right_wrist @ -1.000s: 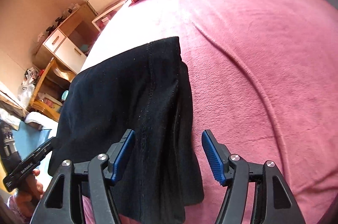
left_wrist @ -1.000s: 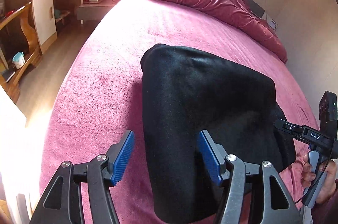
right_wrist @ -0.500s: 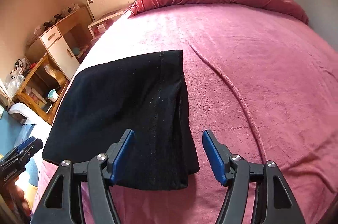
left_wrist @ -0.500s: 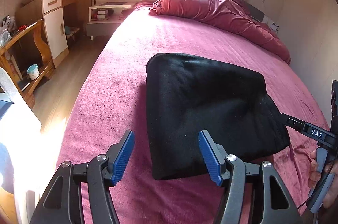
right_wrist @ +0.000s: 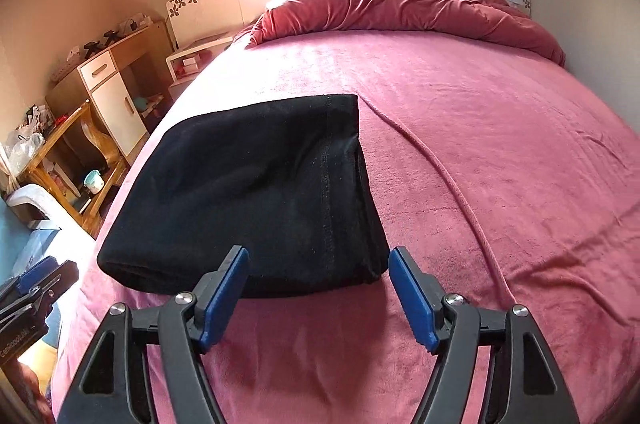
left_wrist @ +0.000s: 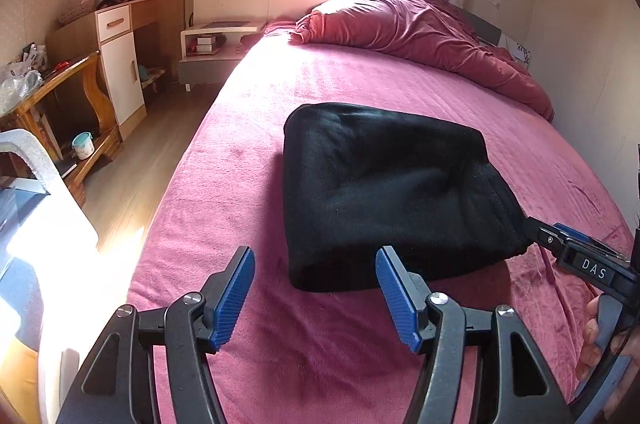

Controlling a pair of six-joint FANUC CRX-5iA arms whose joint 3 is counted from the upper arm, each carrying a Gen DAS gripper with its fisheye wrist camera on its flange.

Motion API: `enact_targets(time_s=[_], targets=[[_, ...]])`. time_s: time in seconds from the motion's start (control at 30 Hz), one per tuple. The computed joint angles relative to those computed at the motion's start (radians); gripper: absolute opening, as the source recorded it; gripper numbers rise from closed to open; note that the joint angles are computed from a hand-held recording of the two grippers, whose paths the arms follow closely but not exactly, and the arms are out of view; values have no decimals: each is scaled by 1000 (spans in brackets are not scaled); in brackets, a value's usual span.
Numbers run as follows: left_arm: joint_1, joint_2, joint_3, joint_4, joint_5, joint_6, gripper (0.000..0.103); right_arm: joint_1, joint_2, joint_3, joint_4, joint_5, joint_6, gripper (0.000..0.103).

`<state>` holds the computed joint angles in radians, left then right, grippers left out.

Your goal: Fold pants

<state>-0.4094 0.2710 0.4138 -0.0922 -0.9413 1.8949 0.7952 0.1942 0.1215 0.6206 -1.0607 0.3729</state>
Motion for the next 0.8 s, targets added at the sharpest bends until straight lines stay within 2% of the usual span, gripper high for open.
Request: enact_targets(time_s=[0.23, 0.43, 0.67, 0.73, 0.77, 0.8], targets=[[-61, -83, -67, -140, -2, 112, 64, 96, -31, -58, 85, -66, -121, 75], [-64, -127, -119, -127, 12, 121, 64, 156, -44, -83, 156, -143, -208, 76], [-80, -152, -111, -163, 12, 133, 65, 199, -53, -88, 260, -211, -219, 78], [-87, -160, -108, -177, 14, 149, 70, 207, -51, -85, 288, -229, -217, 79], [-89, -160, -101, -179, 7, 153, 77, 211, -53, -87, 299, -231, -220, 80], [-92, -159, -94, -184, 0, 159, 78, 214, -56, -89, 305, -232, -223, 80]])
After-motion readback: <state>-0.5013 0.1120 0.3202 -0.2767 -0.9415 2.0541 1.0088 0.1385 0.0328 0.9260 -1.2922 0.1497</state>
